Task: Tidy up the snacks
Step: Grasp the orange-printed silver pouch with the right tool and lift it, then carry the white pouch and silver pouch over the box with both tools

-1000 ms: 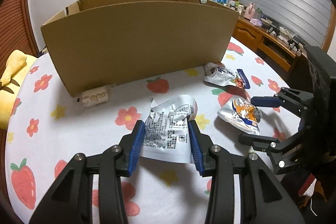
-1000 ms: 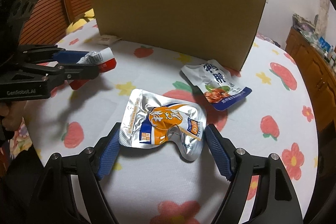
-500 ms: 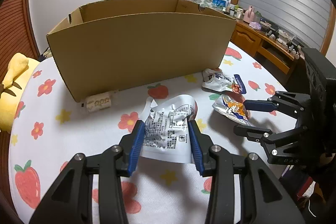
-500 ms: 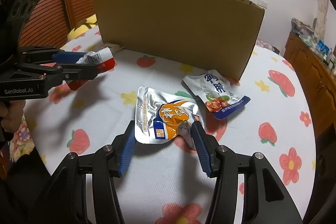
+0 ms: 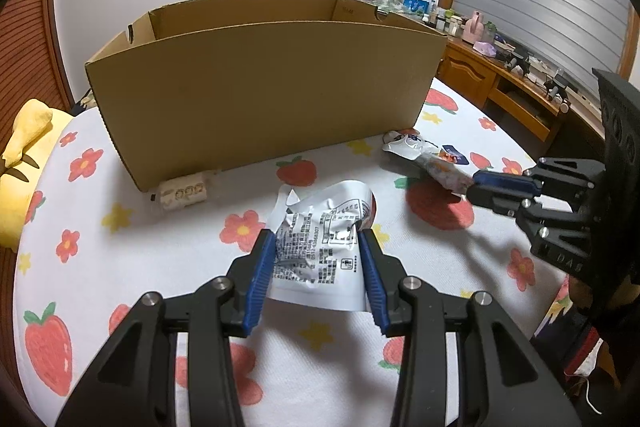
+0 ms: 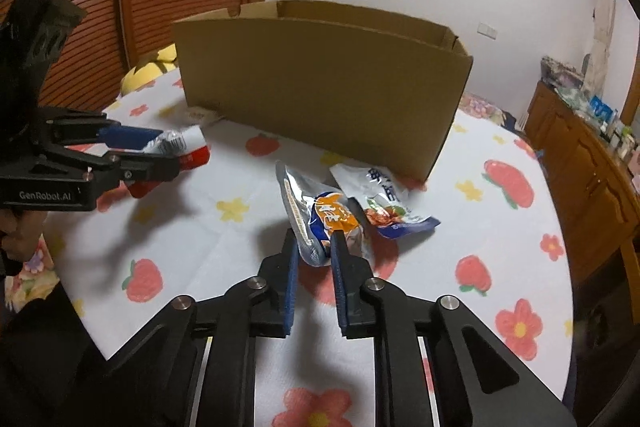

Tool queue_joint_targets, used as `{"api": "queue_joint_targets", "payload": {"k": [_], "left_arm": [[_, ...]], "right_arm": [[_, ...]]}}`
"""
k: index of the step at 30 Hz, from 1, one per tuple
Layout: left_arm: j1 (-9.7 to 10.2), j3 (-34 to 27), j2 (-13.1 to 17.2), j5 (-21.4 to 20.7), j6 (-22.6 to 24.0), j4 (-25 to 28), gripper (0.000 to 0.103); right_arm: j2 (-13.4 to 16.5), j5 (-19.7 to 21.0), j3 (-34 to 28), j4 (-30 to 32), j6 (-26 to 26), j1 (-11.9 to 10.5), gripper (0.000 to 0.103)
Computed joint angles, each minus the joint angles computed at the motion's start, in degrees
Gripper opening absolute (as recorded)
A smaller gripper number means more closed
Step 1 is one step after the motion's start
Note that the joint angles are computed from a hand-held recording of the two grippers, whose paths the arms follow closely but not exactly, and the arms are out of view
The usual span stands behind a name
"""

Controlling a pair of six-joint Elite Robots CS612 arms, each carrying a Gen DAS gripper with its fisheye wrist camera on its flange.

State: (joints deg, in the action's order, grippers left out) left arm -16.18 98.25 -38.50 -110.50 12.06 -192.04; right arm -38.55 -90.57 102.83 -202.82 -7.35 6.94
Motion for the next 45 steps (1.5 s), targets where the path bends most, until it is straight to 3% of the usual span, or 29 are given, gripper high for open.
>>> {"api": "queue_joint_targets", "payload": {"k": [8,27,37,45], "left_arm": [[0.08,0.1,-0.06,-0.44,0.01,-0.31,0.041],[0.91,0.61,-2.93,-2.45,-0.78,-5.01,0.041],[1.17,-2.96,-4.02,-1.92,-0.65,-4.8,0.041],[1.35,-6.48,-3.48,-0.06,-1.49,-2.6,0.041]], "right_arm": [[-0.92,-0.38,0.81,-1.39,-0.09,-0.14,0.0],[-4.67,0.37,2.53,-5.33,-1.89,0.08,0.0],[-6.27,0.54,-0.18,-6.83,-4.23,0.05,0.0],[-5.11,2.61,-5.11,-3.93,-5.17,-0.47,0.0]]}}
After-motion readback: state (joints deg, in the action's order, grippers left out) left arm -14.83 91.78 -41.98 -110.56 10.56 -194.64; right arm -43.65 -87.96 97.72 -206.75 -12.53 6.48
